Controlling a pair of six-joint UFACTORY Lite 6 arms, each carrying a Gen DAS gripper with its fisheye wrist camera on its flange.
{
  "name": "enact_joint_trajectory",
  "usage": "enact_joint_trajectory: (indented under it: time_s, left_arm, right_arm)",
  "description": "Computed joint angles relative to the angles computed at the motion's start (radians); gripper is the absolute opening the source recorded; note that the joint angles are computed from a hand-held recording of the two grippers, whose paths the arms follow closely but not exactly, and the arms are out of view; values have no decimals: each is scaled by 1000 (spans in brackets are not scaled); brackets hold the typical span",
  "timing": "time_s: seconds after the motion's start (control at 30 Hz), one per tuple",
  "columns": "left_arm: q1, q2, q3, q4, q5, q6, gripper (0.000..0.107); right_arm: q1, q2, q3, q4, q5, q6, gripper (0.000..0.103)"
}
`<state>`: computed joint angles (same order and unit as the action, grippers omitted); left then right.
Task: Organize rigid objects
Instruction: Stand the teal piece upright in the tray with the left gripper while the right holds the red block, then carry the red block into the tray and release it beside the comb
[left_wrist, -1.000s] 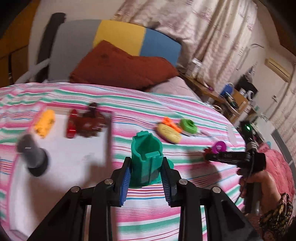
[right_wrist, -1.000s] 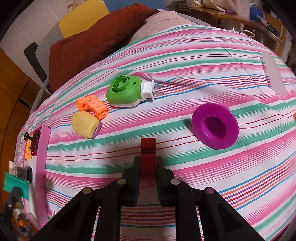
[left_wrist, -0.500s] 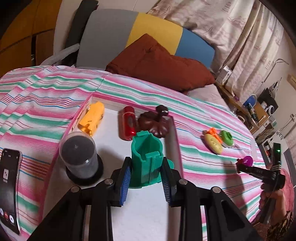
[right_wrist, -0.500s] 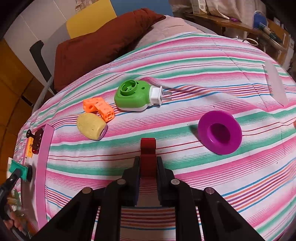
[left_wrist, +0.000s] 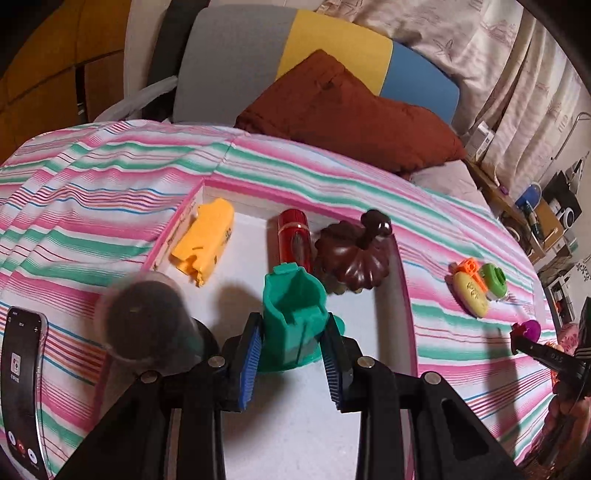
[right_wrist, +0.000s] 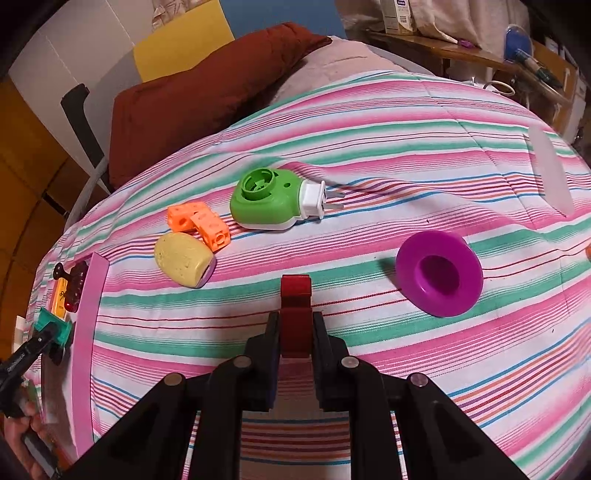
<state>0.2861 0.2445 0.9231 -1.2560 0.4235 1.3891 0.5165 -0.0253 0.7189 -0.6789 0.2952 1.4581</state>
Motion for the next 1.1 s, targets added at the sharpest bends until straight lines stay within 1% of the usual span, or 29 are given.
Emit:
enact_joint_trajectory:
  time_s: [0.13,0.2,0.27,0.37,0.47,0.57,0.67,0.7,0.83,0.93,1.1]
  left_arm:
    - [6,-8,-10,55,27,-59,37]
    - [17,-38,-34,64,37,-73,42]
    - [25,-86,-70,56,30,-66,43]
    - [61,-167,-125,35,48,-30,43]
    - [112,-237,-166,21,106,6,43]
    - [177,-350,-249,-35,154,115,43]
    - [226,-421,-322,-58,203,208,43]
    - [233,-431,-334,-48,211,214,43]
    - [253,-445,-374,7,235,210,43]
    - [276,-463,-398,16,272,222,43]
    - [306,-523,-439,43,323,238,43]
  right_arm:
    - [-6,-5,-6,8,-8,-7,15]
    - [-6,-4,-4,7,-8,-5,15]
    - [-5,-2,-3,6,-7,-5,15]
    - [-1,4,2,-5,-6,7,15]
    - [5,4,2,-17,-8,21,15]
    - [10,-10,-9,-22,-17,34,15]
    - [28,-19,-8,-42,-6,62,15]
    - [35,-20,-6,-55,-1,78,15]
    - [62,-57,-24,-118,-21,169,15]
    - [85,-64,-43,-157,-94,279,15]
    - [203,-15,11,-345,-74,526,15]
